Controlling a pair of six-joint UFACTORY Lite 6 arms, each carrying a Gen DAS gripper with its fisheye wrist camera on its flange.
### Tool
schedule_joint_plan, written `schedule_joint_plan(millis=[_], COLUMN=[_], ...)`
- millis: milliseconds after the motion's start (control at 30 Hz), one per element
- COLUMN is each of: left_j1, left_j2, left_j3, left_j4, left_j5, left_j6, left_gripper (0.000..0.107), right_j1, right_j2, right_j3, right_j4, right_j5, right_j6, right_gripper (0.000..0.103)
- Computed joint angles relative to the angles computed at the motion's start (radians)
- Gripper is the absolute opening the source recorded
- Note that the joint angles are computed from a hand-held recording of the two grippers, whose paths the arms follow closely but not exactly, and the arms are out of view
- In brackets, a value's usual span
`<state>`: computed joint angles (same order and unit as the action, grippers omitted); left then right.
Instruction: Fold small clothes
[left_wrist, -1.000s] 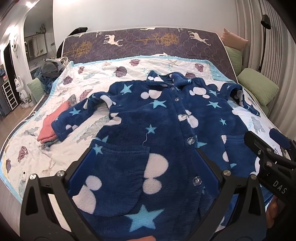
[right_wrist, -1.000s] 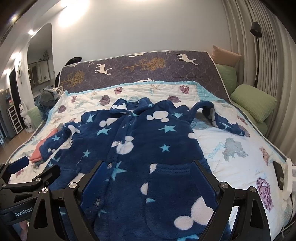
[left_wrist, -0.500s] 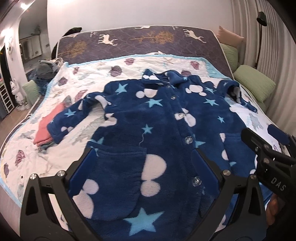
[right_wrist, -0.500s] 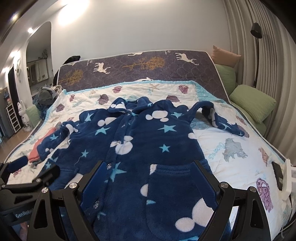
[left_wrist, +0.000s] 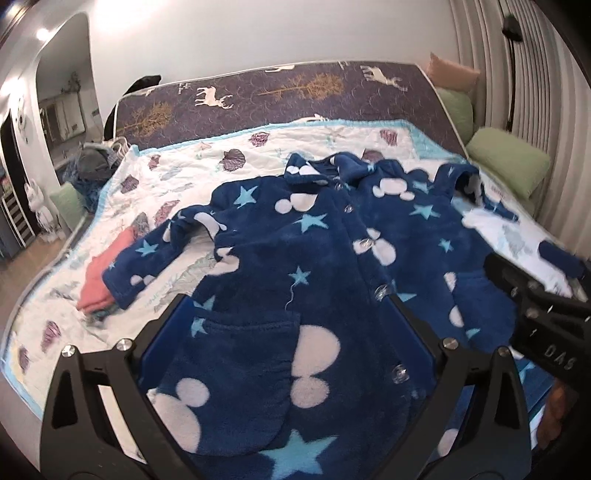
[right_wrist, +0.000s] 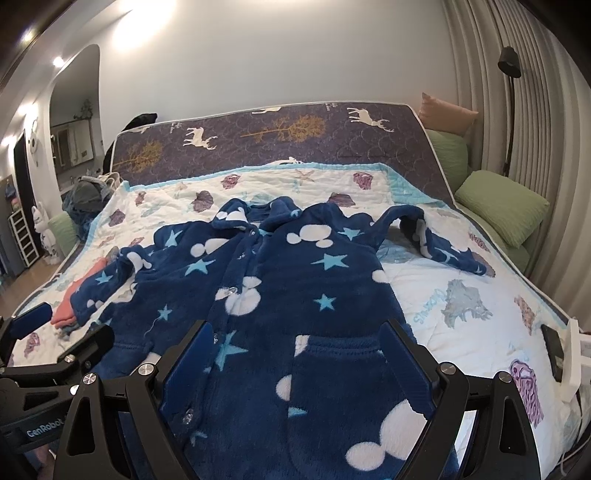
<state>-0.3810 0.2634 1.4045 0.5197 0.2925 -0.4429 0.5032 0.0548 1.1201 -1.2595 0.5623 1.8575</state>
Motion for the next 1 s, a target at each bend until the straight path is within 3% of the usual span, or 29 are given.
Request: schedule_joint_plan(millis=[133, 267, 400, 667, 1000], left_j1=[-0.003, -0.005, -0.001, 0.033, 0.096], left_j2=[-0.002, -0.008, -0.007, -0.004, -0.033], left_j3=[0.006, -0.003, -0.005, 0.002, -0.027], left_j4=[-0.040, 0.064, 0.064, -0.042, -0.032], left_j5=[0.013, 0.008, -0.003, -0.008, -0.019], left_j6=[0.046, -0.067, -0.080, -0.022, -0.070], left_gripper=[0.100, 0.100, 0.100, 0.100, 0.100], right_j1=[-0.003, -0.013, -0.008, -0.001, 0.031], right_j2=[0.002, 0.003, 0.004, 0.006, 0.033], right_j3=[0.003, 0.012, 0.017, 0.017, 0.047], right_j4=[0.004, 0.020, 0.013, 0.014, 0.018], right_j5=[0.000, -0.014, -0.008, -0.003, 0.013], right_j6=[-0.004, -0.025, -0.026, -0.021, -0.029], right_gripper=[0.093, 0.093, 0.093, 0.093, 0.093])
